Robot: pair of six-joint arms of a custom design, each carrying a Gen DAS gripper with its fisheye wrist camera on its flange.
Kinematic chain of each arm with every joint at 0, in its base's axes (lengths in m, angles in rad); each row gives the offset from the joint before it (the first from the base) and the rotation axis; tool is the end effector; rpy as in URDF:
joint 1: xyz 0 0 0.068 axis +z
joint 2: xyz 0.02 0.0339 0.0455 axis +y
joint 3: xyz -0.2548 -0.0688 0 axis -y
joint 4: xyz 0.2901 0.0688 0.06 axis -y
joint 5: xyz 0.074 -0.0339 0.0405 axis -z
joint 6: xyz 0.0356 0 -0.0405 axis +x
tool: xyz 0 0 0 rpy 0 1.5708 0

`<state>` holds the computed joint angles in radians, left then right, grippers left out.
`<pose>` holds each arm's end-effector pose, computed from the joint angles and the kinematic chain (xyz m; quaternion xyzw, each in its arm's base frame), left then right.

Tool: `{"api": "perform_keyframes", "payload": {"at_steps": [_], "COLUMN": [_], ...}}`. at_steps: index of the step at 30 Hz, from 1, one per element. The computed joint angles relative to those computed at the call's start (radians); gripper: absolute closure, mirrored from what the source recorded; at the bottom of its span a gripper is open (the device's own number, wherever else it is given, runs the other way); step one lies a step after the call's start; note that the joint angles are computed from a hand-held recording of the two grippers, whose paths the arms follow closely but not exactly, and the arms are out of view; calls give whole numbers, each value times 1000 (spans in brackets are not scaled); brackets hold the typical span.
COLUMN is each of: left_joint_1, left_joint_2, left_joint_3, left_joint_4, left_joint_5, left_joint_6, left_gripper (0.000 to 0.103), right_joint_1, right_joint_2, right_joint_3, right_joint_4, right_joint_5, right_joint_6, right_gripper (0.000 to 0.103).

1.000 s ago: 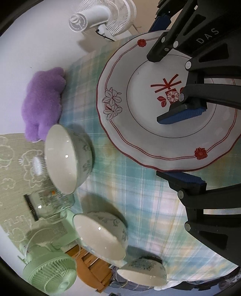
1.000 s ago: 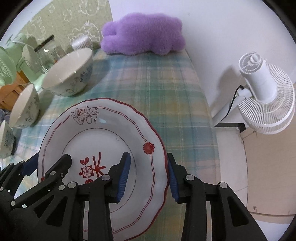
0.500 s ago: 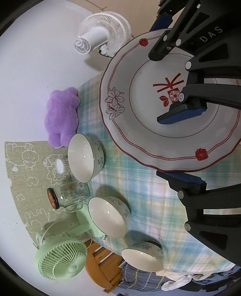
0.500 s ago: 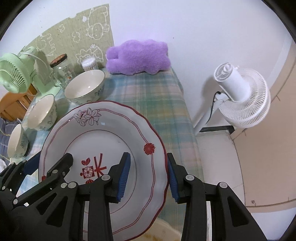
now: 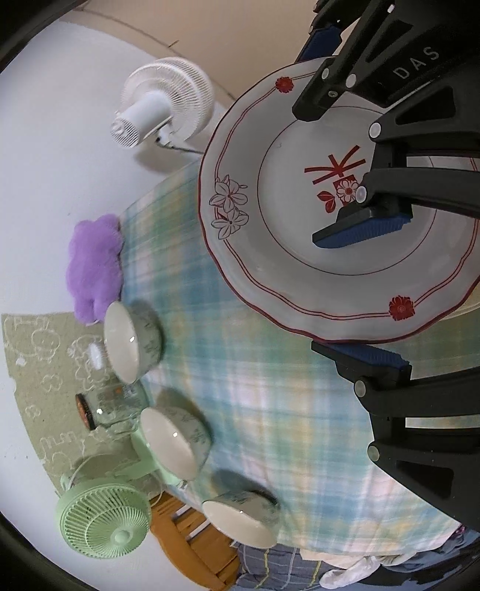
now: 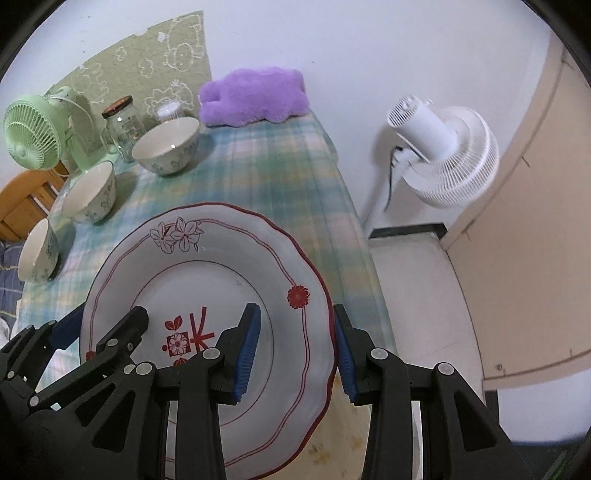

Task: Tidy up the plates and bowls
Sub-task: 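Lift the red-patterned plate and carry it over the yellow-flower plate stack, then lower the red-patterned plate onto the yellow-flower plates with both tools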

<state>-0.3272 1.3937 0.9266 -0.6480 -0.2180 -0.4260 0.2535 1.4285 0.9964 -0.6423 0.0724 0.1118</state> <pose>0.2951 -0.0920 0.1896 -0.0724 0.9660 0.0160 0.2478 0.3149 0.0789 0.2024 -0.0597 0.9669 0.0101 0.2478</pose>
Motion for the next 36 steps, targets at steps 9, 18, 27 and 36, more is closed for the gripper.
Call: {"api": "perform_keyframes", "payload": {"at_steps": [9,18,27,36], "left_joint_1": [-126,-179,-205,-214], "left_joint_2": [-1,27,48,60], "left_joint_3": [-74,-98,-91,-82], "left_joint_4": [6,18,9,-4], "left_joint_5": [-13,-17,-65,-85], "left_joint_6": [-41,-52,-53,-54], "left_gripper": [53,53,53,53], "right_joint_1": [-63,-110,-118,-129], "right_joint_2": [-125,-165,-147,-144], "right_joint_3": [-175,-273,-293,-300], "right_joint_4": [-20,-7,16,28], "right_joint_5": [0,-12,-22,-37], "right_joint_6": [15,14,16,-11], "right_gripper": [61,61,61,61]}}
